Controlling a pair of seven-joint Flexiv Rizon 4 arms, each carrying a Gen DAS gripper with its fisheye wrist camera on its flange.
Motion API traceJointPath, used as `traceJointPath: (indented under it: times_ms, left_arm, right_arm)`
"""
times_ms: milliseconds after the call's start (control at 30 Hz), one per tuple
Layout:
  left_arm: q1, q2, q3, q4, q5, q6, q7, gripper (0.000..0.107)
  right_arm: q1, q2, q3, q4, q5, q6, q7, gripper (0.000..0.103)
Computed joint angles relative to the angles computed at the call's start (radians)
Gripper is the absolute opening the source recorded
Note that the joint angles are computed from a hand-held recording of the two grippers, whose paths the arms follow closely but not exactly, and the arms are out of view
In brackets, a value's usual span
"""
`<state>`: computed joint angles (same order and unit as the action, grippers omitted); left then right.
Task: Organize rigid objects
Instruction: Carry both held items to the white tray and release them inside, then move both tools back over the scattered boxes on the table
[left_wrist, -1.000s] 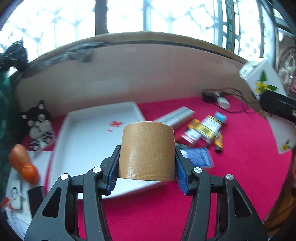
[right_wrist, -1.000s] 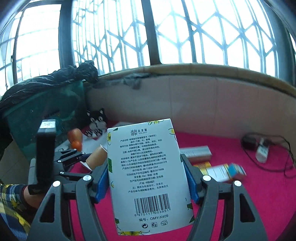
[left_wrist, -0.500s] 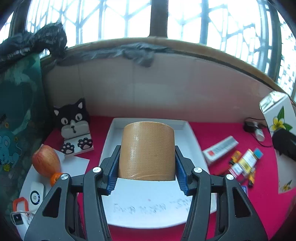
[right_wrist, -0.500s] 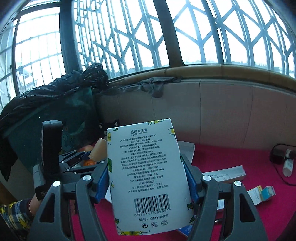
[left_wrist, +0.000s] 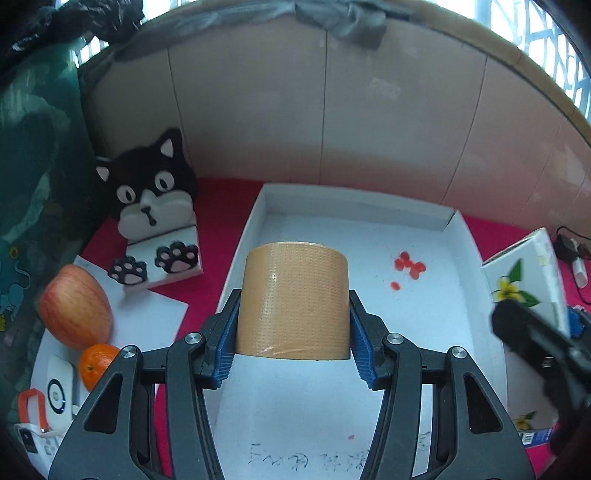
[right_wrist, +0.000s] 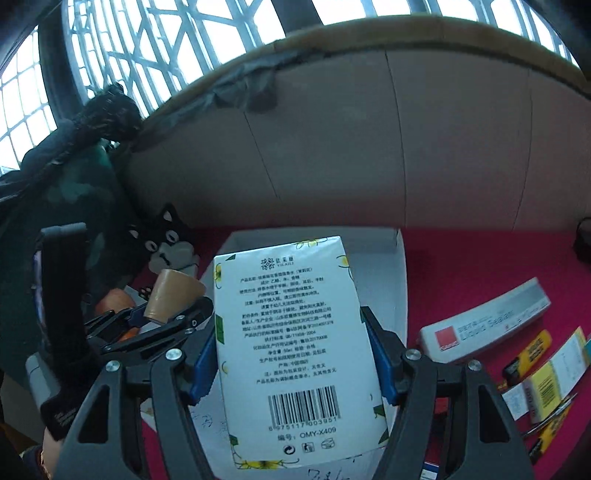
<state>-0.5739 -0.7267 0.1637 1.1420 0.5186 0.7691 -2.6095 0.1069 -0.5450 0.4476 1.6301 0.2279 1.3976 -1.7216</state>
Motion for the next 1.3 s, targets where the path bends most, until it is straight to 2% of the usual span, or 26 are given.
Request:
traceJointPath:
  times_ms: [300,433,533,567,600,633,667,700,867,1067,1200,1300]
  left_arm:
    - [0.029,-0.064,-0.005,-0.053,-0.05,-0.068,0.039,0.053]
    - [0.052,-0.053,-0.013,-0.005,-0.073,0.008,0.017,0.053]
    - [0.034,-0.042,0.014,0.005,-0.056,0.024,-0.021,0.054]
    - [0.029,-0.039,0.021,0.007,-0.045,0.03,-0.031,0.06]
    - [0.022,-0.033,0.03,0.013,-0.031,0.044,-0.048,0.076]
    - [0.016,-0.029,0.036,0.013,-0.02,0.048,-0.058,0.086]
    - [0.002,-0.024,0.05,0.01,-0.001,0.041,-0.08,0.099]
    - [-0.014,-0.017,0.066,0.01,0.024,0.031,-0.102,0.103]
    - [-0.042,0.014,0.073,0.012,0.11,0.001,-0.142,0.103]
    - [-0.05,0.055,0.054,0.049,0.168,0.026,-0.192,0.103]
    - [-0.053,0.099,0.038,0.11,0.196,0.11,-0.251,0.103]
    - [-0.065,0.122,0.032,0.142,0.219,0.158,-0.277,0.103]
  right_arm:
    - [0.119,-0.039,-0.144,0.025,-0.131,0.018,0.146,0.07]
    - [0.144,-0.054,-0.183,0.031,-0.194,0.025,0.213,0.07]
    - [0.163,-0.065,-0.207,0.04,-0.239,0.066,0.251,0.071]
    - [0.158,-0.068,-0.201,0.046,-0.25,0.083,0.253,0.073]
    - [0.156,-0.069,-0.2,0.052,-0.261,0.097,0.258,0.083]
    - [0.15,-0.069,-0.193,0.062,-0.269,0.12,0.258,0.088]
    - [0.143,-0.069,-0.183,0.069,-0.277,0.138,0.258,0.1]
    - [0.153,-0.066,-0.198,0.078,-0.289,0.158,0.272,0.103]
    - [0.197,-0.039,-0.27,0.143,-0.355,0.264,0.32,0.103]
    - [0.17,-0.005,-0.258,0.207,-0.41,0.348,0.356,0.103]
    - [0.115,0.026,-0.226,0.255,-0.442,0.415,0.371,0.103]
    - [0.034,0.051,-0.182,0.296,-0.472,0.475,0.4,0.103]
